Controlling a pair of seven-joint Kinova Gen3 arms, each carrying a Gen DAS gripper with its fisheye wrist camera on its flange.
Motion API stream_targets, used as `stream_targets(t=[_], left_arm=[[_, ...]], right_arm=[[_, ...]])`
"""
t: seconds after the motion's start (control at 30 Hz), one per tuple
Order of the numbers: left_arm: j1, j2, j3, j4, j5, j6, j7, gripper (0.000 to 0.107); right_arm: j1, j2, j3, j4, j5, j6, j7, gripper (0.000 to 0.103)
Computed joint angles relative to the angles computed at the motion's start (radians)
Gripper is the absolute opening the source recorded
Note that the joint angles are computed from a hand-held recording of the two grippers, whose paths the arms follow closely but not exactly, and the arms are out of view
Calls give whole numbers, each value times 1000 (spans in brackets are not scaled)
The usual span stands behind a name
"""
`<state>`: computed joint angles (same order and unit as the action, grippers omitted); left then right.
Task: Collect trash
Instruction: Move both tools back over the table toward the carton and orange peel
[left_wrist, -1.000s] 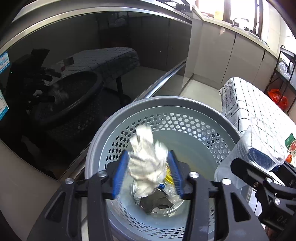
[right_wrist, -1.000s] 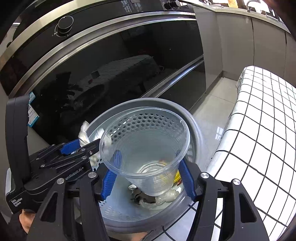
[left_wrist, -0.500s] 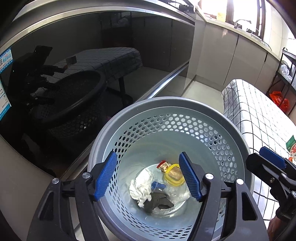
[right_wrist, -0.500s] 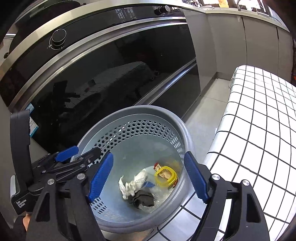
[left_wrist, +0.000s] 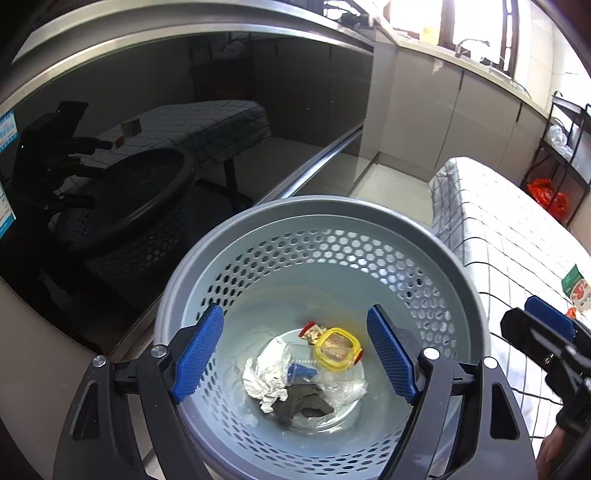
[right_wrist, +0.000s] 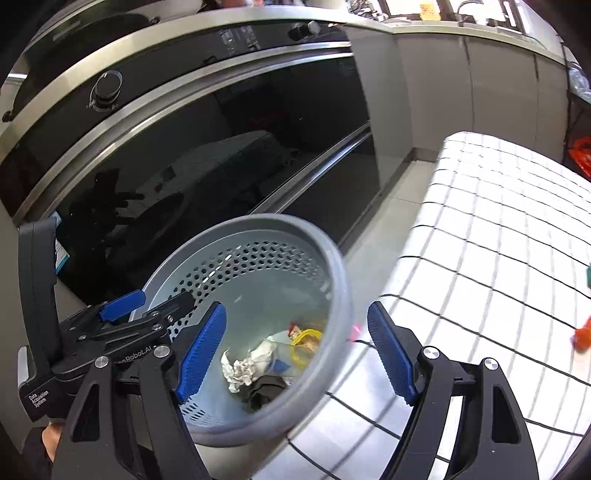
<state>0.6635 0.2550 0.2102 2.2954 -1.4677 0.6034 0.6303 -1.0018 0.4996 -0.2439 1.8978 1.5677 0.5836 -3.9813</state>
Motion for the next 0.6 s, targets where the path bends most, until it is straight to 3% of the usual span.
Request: stream_targets(t=[0.33,0.6], left_arm=[[102,33,49,-46,-40,73,3,83],[150,57,67,-109,-61,23,-29,83]], right_arm=[[-39,-103,-31,164,-41,188,-127,75],[-57,-210,-84,334,-149,337,-230,75]])
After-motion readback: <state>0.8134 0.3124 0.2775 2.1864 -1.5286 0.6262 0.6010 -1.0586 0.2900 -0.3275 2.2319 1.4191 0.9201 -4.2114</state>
